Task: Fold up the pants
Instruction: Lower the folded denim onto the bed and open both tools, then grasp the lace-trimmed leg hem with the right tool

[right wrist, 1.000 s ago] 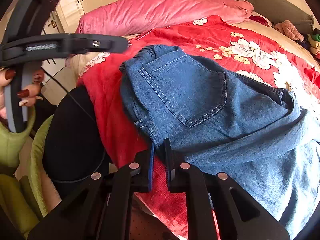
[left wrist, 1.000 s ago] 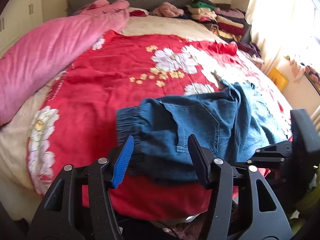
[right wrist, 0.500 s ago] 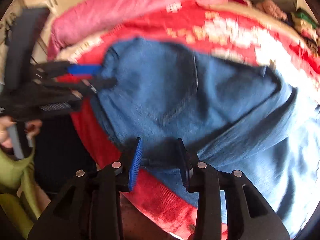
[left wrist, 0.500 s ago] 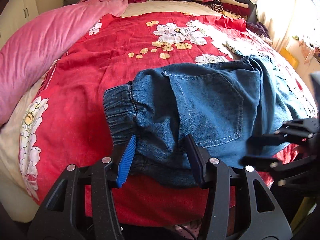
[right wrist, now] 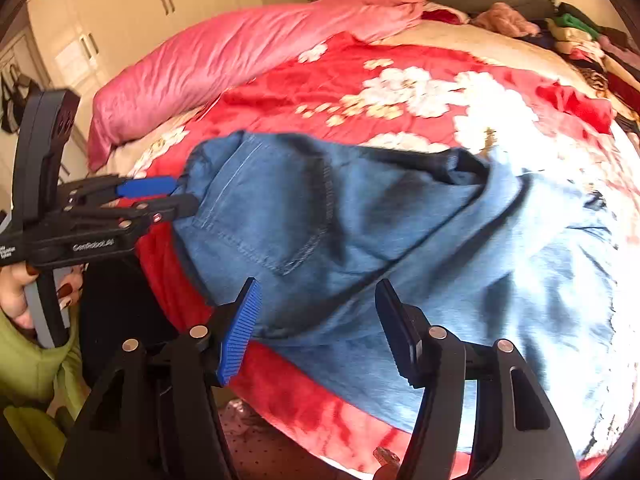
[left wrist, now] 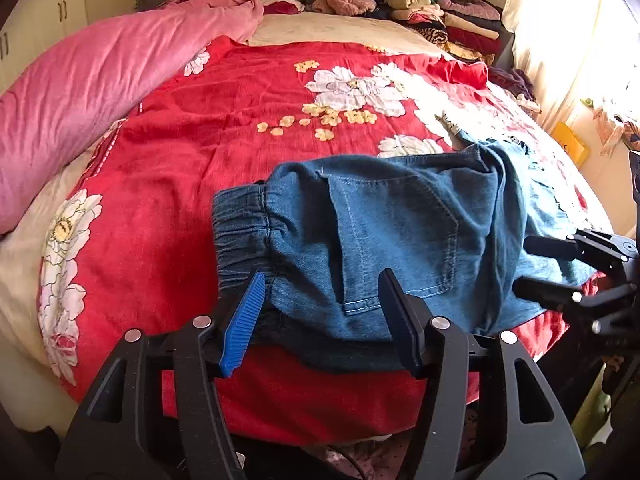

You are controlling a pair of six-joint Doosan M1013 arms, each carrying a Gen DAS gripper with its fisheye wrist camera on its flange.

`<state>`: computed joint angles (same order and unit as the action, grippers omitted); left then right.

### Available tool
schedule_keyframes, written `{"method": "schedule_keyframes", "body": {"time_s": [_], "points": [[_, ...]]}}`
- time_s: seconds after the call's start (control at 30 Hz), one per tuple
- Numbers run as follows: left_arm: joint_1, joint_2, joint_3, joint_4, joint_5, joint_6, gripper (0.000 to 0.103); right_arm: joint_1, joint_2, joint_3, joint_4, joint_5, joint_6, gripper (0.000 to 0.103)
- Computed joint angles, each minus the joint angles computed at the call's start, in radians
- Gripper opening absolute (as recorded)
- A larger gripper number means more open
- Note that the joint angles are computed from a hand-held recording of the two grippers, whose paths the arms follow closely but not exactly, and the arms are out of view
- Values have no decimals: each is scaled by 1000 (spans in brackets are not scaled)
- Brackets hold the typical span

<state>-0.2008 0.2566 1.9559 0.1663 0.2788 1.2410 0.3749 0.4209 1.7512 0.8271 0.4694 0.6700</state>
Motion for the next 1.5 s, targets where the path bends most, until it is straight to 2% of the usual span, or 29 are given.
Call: {"method": "schedule_keyframes", "body": {"time_s": [0.17, 0.3, 0.33, 0.47, 0.57, 0.63, 0.87, 0.97, 1.03, 1.17, 1.27, 1.3, 1.43, 1.5], "points": [[-18, -20, 5, 11, -18, -10, 63, -38, -33, 29, 59, -48, -11, 61], [-24, -25, -2, -91, -30, 88, 70, -70, -40, 34, 110, -63, -19, 61], [-26, -24, -6, -150, -32, 145, 71, -74, -41, 33, 104, -69, -4, 61], [-40, -13, -20, -308, -30, 292, 71, -90, -38, 13, 49, -95, 69, 61], [-53, 10, -40, -515, -2, 475, 71, -95, -22, -24, -44, -103, 166, 61], [-66, 28, -54, -586, 17, 547, 71, -99, -9, -50, -86, -94, 207, 61], [-100, 100, -117, -661, 79, 637, 71, -99, 70, -193, -276, -33, 398, 61], [-100, 130, -146, -678, 106, 641, 66, -90, 133, -290, -395, 30, 521, 61], [-95, 152, -168, -731, 137, 673, 64, -83, 173, -344, -461, 71, 601, 61], [-100, 179, -188, -737, 129, 656, 61, -65, 248, -447, -589, 132, 723, 61], [-103, 191, -196, -741, 127, 658, 43, -53, 291, -507, -659, 159, 793, 61], [-104, 192, -197, -741, 129, 662, 41, -48, 305, -527, -692, 169, 827, 61], [-109, 189, -193, -745, 124, 691, 41, -38, 357, -590, -821, 198, 941, 60], [-107, 190, -193, -759, 128, 708, 41, -40, 360, -583, -873, 178, 987, 36]]}}
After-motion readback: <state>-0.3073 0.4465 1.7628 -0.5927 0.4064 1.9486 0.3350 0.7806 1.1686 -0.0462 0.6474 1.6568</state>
